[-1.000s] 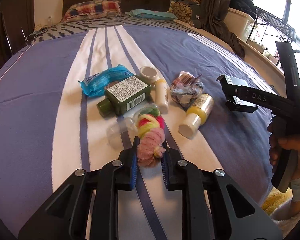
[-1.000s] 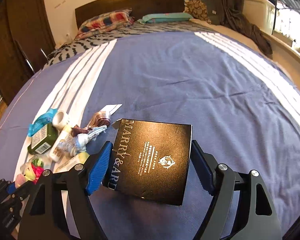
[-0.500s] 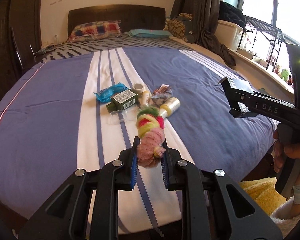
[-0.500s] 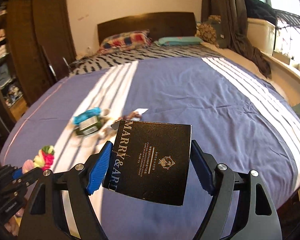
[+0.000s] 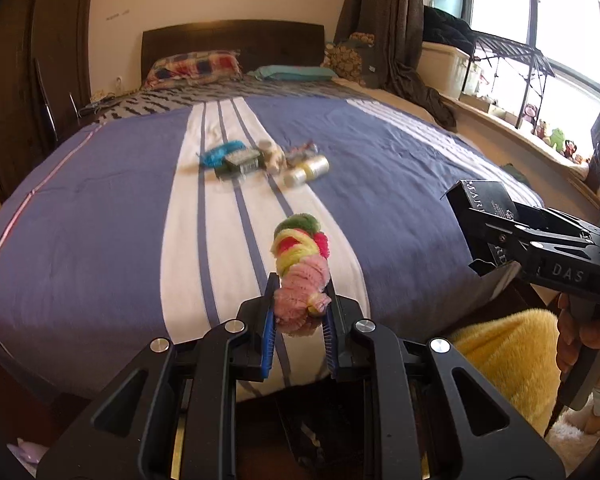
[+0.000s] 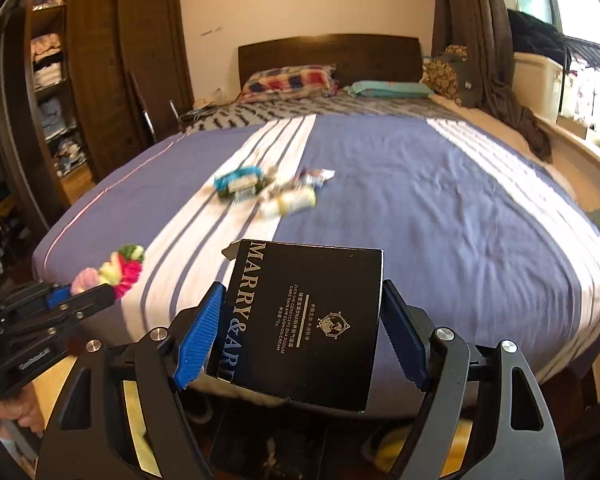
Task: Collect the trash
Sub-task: 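Carry the scrunchie and black box down to the trash bin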
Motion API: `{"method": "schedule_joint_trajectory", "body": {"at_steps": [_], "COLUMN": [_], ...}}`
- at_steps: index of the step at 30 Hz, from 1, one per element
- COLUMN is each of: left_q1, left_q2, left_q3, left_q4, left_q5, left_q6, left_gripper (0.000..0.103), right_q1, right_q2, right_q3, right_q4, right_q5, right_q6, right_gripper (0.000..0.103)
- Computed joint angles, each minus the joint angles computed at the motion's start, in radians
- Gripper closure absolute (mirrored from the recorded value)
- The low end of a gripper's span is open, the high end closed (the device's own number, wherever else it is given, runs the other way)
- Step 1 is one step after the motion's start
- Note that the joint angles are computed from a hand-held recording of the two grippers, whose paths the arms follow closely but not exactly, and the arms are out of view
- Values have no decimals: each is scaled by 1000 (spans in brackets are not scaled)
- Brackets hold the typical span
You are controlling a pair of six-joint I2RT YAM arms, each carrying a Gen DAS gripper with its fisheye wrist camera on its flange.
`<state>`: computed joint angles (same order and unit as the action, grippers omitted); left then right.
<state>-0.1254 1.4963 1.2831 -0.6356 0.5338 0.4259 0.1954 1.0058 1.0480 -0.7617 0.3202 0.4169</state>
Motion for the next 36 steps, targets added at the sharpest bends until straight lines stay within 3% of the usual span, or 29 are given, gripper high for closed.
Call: {"method": "schedule_joint_trajectory", "body": {"at_steps": [9, 17, 28, 36], "left_q1": [10, -26, -73, -99], "left_q2": [-8, 109, 380, 513], "left_q3": [-209, -312, -231, -146], "left_q4": [33, 122, 123, 61], "left_q5": [-43, -132, -206, -227], "left_q6": [70, 91, 72, 71], "left_gripper": [84, 84, 84, 84], "right_q1": [146, 126, 40, 1], "right_q2": [-57, 18, 211, 385], "right_q3": [-207, -347, -469, -445], "right_q4": [-10, 99, 270, 351], "right_q5": [39, -60, -236, -328], "right_q6": [133, 176, 189, 168], "right_gripper": [25, 25, 26, 25]}}
